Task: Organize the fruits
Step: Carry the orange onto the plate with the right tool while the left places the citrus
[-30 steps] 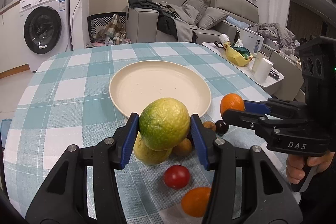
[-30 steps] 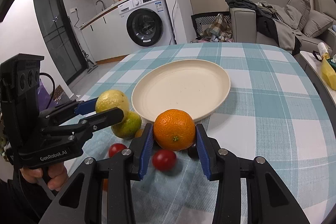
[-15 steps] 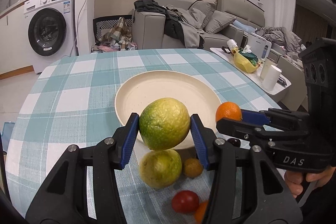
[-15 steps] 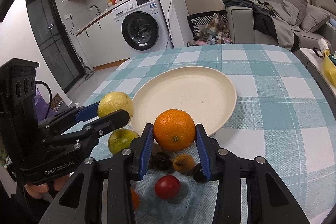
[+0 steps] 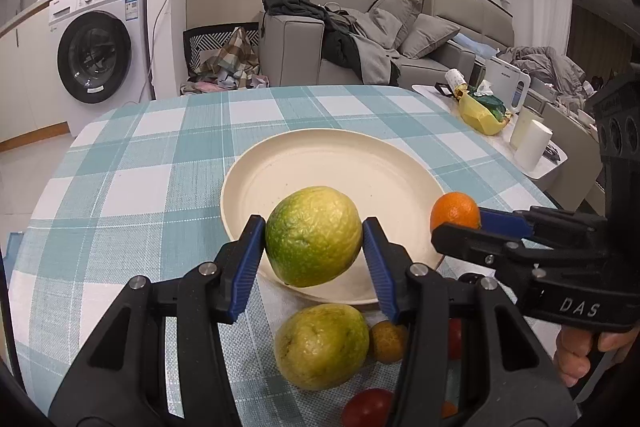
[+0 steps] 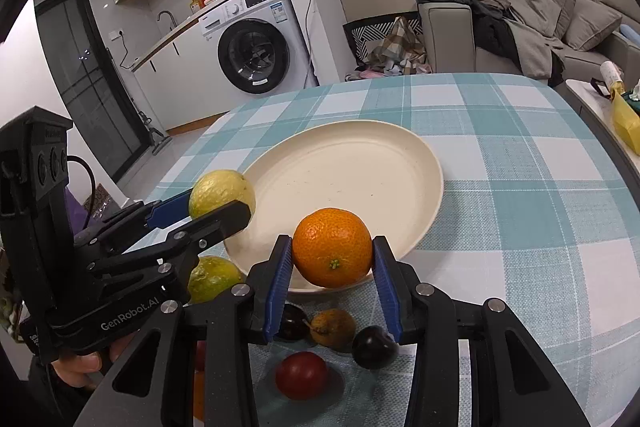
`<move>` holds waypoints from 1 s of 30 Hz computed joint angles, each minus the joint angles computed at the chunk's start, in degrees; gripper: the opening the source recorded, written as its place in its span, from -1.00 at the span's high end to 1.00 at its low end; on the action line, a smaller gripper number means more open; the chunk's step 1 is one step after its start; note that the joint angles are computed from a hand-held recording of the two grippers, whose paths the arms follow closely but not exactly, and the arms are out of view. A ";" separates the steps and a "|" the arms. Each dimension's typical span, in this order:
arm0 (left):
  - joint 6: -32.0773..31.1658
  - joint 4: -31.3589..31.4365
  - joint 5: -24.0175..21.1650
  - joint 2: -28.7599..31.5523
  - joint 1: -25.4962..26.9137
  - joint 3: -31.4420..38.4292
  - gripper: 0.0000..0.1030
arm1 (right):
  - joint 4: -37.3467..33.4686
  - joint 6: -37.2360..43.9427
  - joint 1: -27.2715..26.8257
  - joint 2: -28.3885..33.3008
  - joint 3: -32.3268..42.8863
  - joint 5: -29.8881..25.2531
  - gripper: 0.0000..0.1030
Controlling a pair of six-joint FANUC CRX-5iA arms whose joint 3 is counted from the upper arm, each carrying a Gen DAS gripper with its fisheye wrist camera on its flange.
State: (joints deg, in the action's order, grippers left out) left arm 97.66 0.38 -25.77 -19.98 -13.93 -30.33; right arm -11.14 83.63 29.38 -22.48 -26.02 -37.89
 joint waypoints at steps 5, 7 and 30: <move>-0.26 0.34 0.29 0.02 0.04 -0.14 0.09 | 1.58 0.95 -0.20 0.33 1.36 -1.51 0.20; -0.12 0.16 0.24 0.39 0.11 0.27 0.09 | 0.01 2.77 -1.20 1.18 3.08 -2.79 0.20; -1.15 0.06 -1.61 3.18 -0.24 2.42 0.06 | -1.96 4.46 -2.88 4.61 4.79 -4.40 0.09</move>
